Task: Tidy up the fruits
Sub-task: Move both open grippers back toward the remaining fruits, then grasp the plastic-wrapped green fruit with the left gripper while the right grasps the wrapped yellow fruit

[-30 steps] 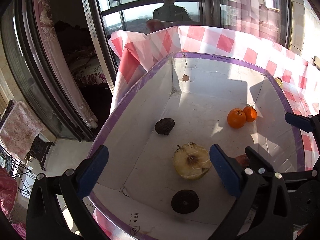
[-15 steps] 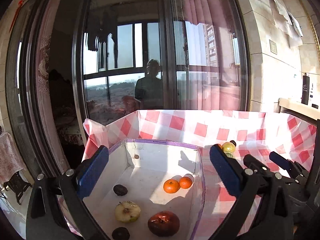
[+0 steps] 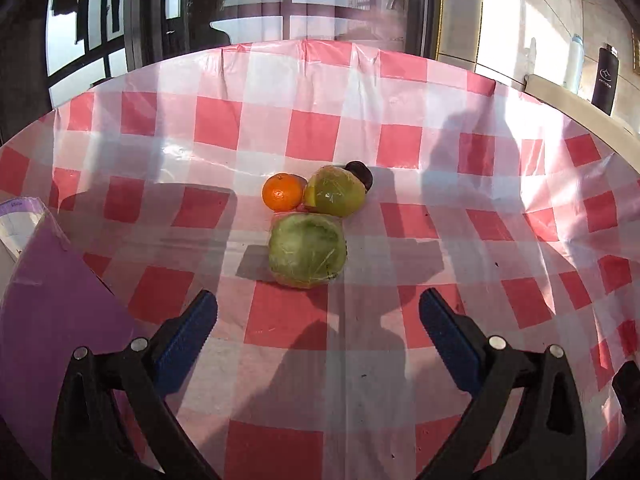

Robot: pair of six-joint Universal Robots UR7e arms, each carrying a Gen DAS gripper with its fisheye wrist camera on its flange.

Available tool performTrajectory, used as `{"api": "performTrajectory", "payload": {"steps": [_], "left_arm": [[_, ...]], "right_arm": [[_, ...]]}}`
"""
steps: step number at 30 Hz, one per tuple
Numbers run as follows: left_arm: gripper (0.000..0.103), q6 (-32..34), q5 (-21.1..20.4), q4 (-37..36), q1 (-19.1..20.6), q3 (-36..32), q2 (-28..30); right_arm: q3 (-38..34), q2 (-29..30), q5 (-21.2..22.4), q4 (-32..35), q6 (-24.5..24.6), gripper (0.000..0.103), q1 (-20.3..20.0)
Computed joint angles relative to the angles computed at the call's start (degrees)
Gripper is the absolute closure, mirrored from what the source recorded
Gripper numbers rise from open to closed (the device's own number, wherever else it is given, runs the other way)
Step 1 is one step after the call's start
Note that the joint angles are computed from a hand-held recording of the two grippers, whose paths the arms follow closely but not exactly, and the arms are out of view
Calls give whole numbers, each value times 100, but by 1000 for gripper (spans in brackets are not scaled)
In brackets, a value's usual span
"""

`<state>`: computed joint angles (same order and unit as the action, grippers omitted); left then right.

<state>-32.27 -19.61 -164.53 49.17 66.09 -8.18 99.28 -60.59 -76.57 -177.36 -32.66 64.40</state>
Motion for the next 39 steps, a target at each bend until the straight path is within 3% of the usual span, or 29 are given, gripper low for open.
{"api": "performTrajectory", "payload": {"steps": [2,4,7,10,13,15,19,25,29,31,34,39], "left_arm": [[2,-39,-152,25,217,-144,-29],[2,44,-247,-6,392,-312,1],[2,55,-821,172,630,-501,-47],[3,-161,-880,1067,705,-900,36],[19,-321,-625,1544,708,-1098,121],[44,8,-659,1047,693,-952,105],[45,66,-800,204,647,-144,-225],[45,-49,-862,-1433,417,1360,-719],[45,-61,-1009,-1401,372,1399,-725],[45,-15,-1072,-1312,388,1311,-692],[45,-57,-1123,-1378,416,1241,-627],[45,-24,-1094,-1352,455,1085,-541]], "right_arm": [[-68,-14,145,336,-150,16,-17],[-97,4,-19,391,-138,16,22],[-151,16,37,573,-197,16,19],[-149,6,86,625,-226,16,4],[-157,10,71,636,-219,16,8],[-167,14,51,652,-220,16,11],[-205,24,33,739,-198,16,12],[-401,242,-484,887,-476,16,299],[-825,868,-921,812,-1068,16,849],[-1301,1328,-1243,1036,-1084,16,1131],[-2101,1970,-1424,1460,-1109,17,1444],[-3434,2814,-1547,2557,-1477,30,1766]]}}
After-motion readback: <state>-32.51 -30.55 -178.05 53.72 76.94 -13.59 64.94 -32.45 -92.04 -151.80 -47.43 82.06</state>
